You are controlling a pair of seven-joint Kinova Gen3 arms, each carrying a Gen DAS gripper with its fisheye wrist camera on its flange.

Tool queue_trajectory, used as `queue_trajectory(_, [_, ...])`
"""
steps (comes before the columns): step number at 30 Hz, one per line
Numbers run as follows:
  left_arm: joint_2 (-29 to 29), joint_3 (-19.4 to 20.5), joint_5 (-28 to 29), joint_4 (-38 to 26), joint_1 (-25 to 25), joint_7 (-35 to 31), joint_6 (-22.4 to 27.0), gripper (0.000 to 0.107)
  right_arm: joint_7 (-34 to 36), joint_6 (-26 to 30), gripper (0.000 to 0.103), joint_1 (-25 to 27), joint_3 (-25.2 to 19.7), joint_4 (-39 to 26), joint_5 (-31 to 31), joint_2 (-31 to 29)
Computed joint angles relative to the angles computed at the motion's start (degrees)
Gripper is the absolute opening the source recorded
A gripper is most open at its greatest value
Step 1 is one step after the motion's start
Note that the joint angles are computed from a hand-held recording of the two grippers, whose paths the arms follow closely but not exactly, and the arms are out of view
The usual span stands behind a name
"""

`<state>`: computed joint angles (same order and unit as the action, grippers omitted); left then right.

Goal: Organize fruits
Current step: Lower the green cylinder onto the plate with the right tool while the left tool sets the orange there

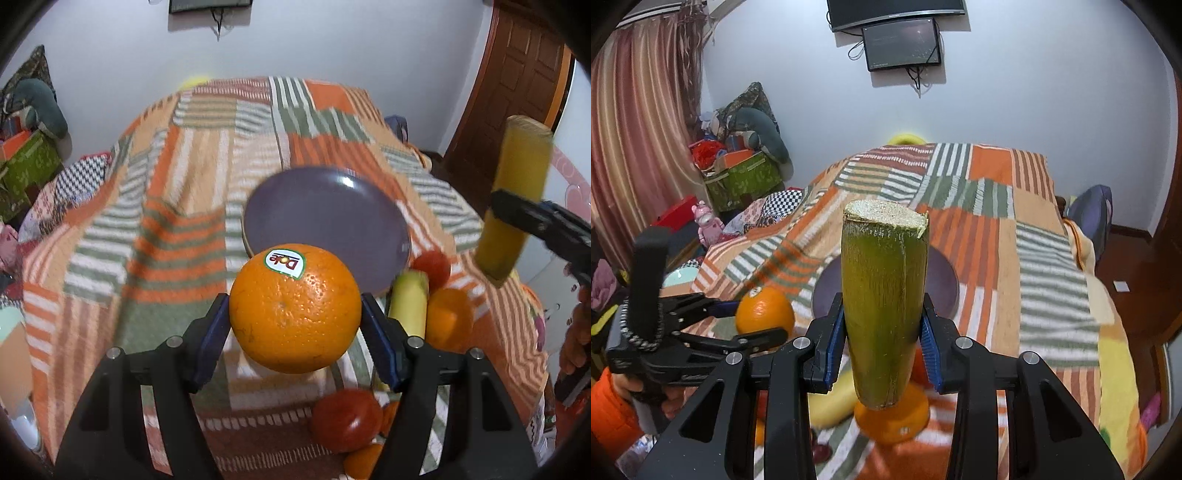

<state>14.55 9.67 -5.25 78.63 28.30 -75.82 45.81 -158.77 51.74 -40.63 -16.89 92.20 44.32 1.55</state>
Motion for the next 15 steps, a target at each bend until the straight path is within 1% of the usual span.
queue_trajectory(3, [0.5,-0.3,-0.7,-2.2,0.1,0.2,0.0,0.068,3.2,-0.2,0.034,0.5,0.9,-2.3,-0.9,1.8])
queue_trajectory(6, [1.5,-0.6,-1.6,-4.4,0.5,0.2,0.1,0.068,7.0,-1.0,0.034,1.2,2.4,-4.5,-3.2,3.4])
queue_trajectory(11, [4.2,-1.2,-3.2,-8.7,1.7,0.1,0.9,0.068,13.9,-1.7,0.034,2.6,5.1,-7.9,-9.2,6.5])
queue_trajectory(15, [7.1,-1.6,-2.9,-12.7,2.0,-0.9,2.5,0.068,18.4,-1.0,0.034,3.3,6.8,-10.4,-13.6,8.9])
